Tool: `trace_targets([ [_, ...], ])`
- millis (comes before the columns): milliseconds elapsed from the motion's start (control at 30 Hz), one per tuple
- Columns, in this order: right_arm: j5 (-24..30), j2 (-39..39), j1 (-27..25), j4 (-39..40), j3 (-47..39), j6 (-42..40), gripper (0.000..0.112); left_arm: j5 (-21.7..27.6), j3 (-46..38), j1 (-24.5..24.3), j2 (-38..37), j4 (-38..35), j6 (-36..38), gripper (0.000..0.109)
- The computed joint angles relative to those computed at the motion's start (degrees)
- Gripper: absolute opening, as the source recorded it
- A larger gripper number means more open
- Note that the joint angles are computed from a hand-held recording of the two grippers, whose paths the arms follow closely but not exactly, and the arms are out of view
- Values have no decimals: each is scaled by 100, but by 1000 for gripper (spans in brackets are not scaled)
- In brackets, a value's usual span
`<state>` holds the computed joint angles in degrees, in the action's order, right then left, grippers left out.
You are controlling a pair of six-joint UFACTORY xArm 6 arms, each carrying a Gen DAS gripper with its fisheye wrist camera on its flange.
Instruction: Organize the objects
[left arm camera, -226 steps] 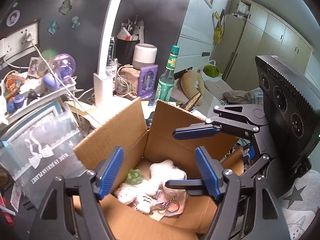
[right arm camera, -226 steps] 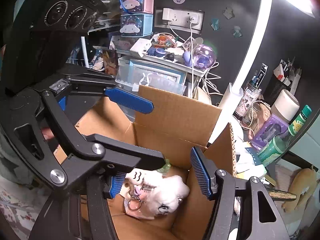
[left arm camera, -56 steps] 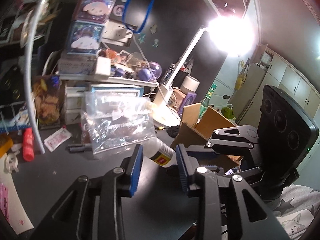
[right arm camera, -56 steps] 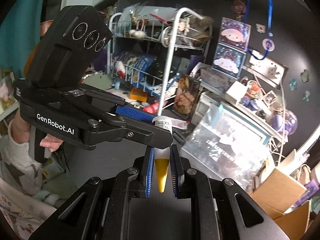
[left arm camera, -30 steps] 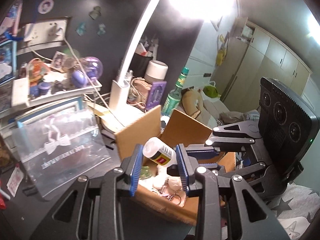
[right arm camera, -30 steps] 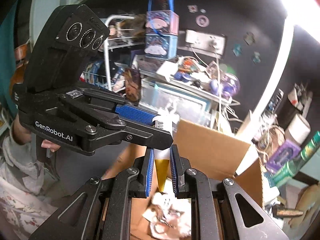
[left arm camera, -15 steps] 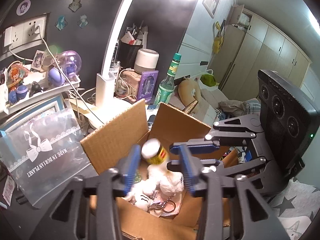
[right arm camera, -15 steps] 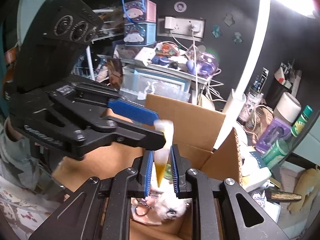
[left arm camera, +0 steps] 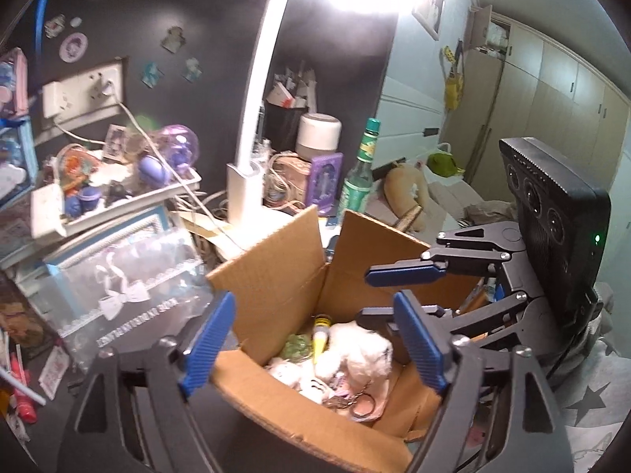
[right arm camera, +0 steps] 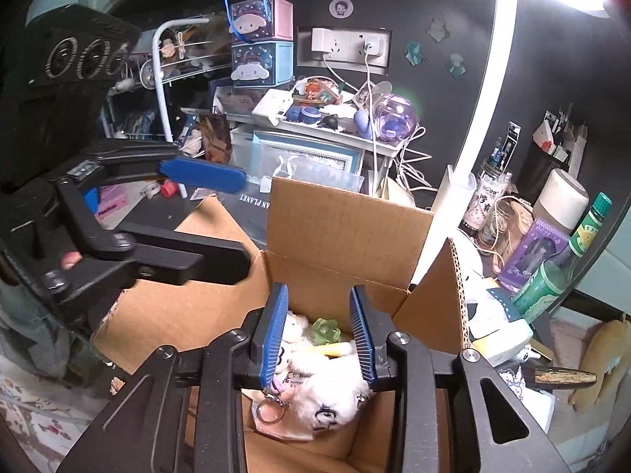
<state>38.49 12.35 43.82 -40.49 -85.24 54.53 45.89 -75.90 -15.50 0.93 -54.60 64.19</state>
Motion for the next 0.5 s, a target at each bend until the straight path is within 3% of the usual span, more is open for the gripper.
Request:
trace_targets([
  [100,5,2,15,-123,-7,124,37,-189,219,55,-195,-113,58,85],
  [200,-18,-14,36,-277,-8,271,43,-494,516,103,-441,-332,166,95],
  [267,-47,-40,48,-403,5,383,52,-700,729,150,-626,-468,204,96],
  [500,-137,-44,107,-832,-48,672,67,-1328,1314,239,-1150,-820,368,103],
])
